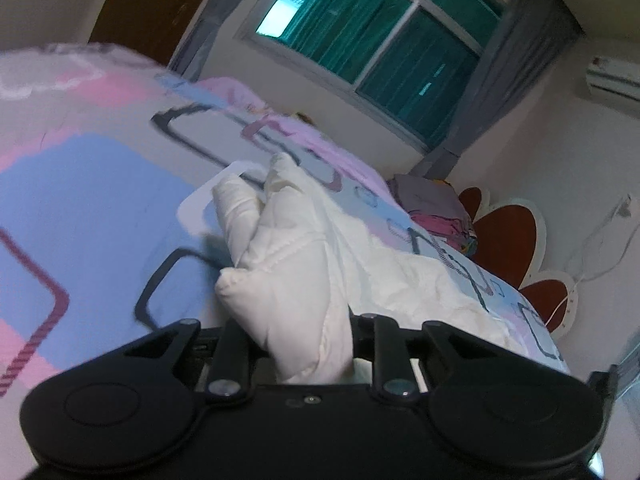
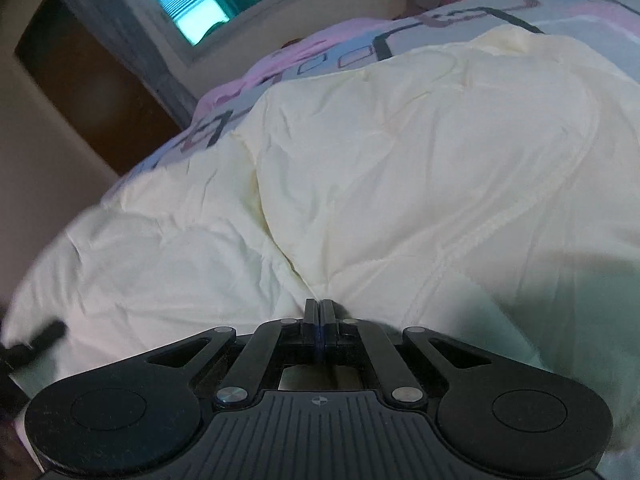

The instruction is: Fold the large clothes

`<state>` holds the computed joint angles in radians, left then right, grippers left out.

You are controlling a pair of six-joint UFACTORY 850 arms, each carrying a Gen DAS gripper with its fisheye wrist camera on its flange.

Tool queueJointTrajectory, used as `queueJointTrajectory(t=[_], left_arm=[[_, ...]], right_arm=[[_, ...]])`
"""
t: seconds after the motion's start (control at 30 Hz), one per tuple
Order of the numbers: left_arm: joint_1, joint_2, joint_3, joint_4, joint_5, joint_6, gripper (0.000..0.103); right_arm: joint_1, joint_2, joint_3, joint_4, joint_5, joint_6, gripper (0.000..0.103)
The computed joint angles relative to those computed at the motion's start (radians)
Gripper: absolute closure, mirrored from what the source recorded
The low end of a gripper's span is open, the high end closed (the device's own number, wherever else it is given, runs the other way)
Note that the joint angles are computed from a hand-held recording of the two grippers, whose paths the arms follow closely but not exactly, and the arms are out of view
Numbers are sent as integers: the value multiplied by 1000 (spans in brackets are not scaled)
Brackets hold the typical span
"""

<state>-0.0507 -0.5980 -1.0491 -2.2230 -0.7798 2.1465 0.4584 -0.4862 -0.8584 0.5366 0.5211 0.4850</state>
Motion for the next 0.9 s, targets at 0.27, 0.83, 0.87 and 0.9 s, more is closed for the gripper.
queueJointTrajectory(t=[0.27, 0.83, 0.87, 0.9], left_arm=[[-132, 175, 104, -171, 28, 323, 81], [-546, 60, -84, 188, 319, 113, 57], [-559, 25, -114, 267, 333, 24, 49], [-564, -11, -141, 311, 326, -32, 37]], right_arm=[[-64, 99, 156, -256, 172, 289, 103], [-310, 536, 670, -138, 233, 288, 103], [-328, 558, 686, -143, 217, 289, 103], [-347, 572, 698, -149, 203, 296, 103]])
